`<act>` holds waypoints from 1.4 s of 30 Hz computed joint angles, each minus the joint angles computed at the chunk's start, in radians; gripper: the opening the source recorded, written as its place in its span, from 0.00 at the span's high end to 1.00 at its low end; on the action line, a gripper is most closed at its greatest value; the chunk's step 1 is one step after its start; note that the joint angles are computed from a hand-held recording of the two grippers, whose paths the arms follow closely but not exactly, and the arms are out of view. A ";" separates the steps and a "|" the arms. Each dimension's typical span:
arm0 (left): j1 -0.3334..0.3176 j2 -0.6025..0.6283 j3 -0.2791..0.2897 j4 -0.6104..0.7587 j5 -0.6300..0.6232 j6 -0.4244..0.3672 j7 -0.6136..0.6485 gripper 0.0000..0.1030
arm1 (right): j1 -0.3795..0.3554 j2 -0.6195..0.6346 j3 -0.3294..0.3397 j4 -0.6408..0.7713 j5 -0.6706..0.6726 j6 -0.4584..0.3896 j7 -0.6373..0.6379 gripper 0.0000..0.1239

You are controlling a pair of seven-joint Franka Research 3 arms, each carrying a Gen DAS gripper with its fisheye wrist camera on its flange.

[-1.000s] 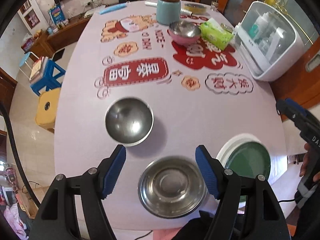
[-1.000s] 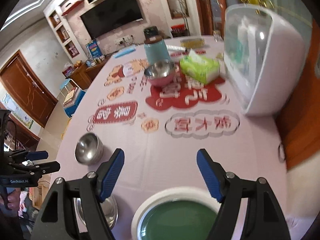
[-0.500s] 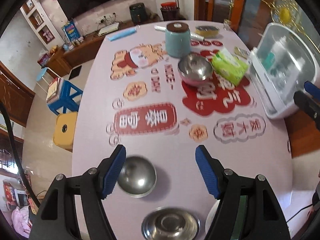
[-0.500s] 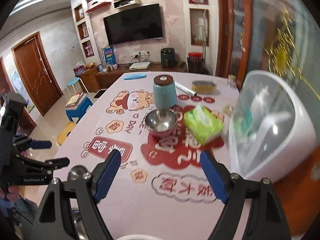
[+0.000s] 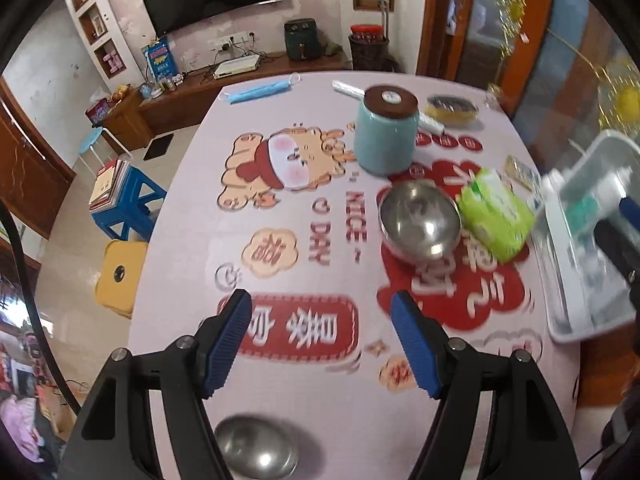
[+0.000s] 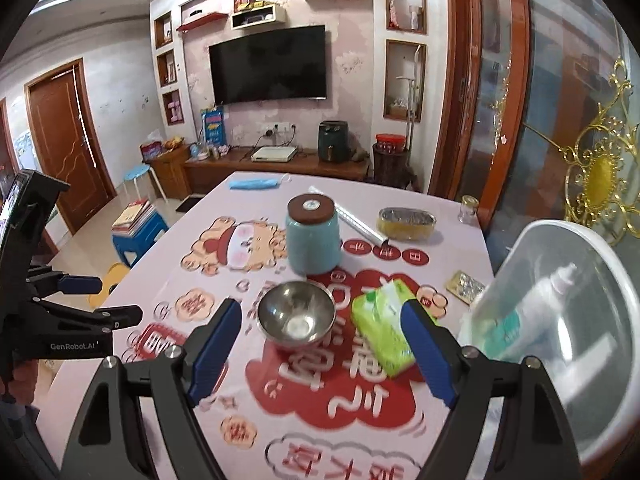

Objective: Organize plates and bowls

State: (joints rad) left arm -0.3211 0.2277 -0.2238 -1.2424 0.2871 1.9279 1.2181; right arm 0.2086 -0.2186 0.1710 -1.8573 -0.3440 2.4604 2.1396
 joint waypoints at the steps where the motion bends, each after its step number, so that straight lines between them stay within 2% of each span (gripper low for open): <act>1: 0.002 0.021 0.001 0.014 -0.006 0.022 -0.007 0.31 | -0.002 0.011 -0.005 -0.002 0.005 0.019 -0.001 0.34; 5: 0.010 0.090 0.002 0.061 -0.049 0.080 -0.016 0.31 | -0.007 0.056 -0.016 -0.011 -0.006 0.058 0.019 0.34; 8: -0.002 0.158 0.005 0.125 -0.055 0.079 -0.008 0.32 | -0.004 0.086 -0.028 -0.026 -0.030 0.093 0.022 0.34; 12: -0.013 0.239 0.007 0.196 -0.080 0.087 -0.001 0.33 | 0.007 0.125 -0.059 -0.056 0.036 0.179 0.000 0.34; 19: -0.019 0.326 0.005 0.203 -0.128 0.181 -0.029 0.37 | 0.024 0.194 -0.088 -0.103 0.130 0.320 -0.027 0.34; 24: -0.031 0.410 0.007 0.265 -0.154 0.159 -0.044 0.39 | 0.037 0.222 -0.104 -0.151 0.233 0.384 -0.058 0.34; 27: -0.034 0.455 0.005 0.304 -0.173 0.141 -0.045 0.42 | 0.042 0.239 -0.110 -0.165 0.298 0.406 -0.097 0.34; 34: -0.025 0.484 -0.007 0.282 -0.214 0.179 -0.041 0.43 | 0.050 0.269 -0.114 -0.186 0.463 0.451 -0.210 0.34; 41: -0.033 0.516 -0.009 0.317 -0.227 0.162 -0.026 0.43 | 0.060 0.286 -0.117 -0.182 0.519 0.450 -0.266 0.47; 42: -0.035 0.519 -0.008 0.323 -0.226 0.159 -0.025 0.47 | 0.061 0.288 -0.116 -0.183 0.527 0.449 -0.272 0.48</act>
State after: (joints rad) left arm -0.3557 0.7462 -0.2315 -0.9196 0.0614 2.0867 1.1935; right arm 0.2698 0.0691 0.0546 -2.0399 0.1825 2.9094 1.8673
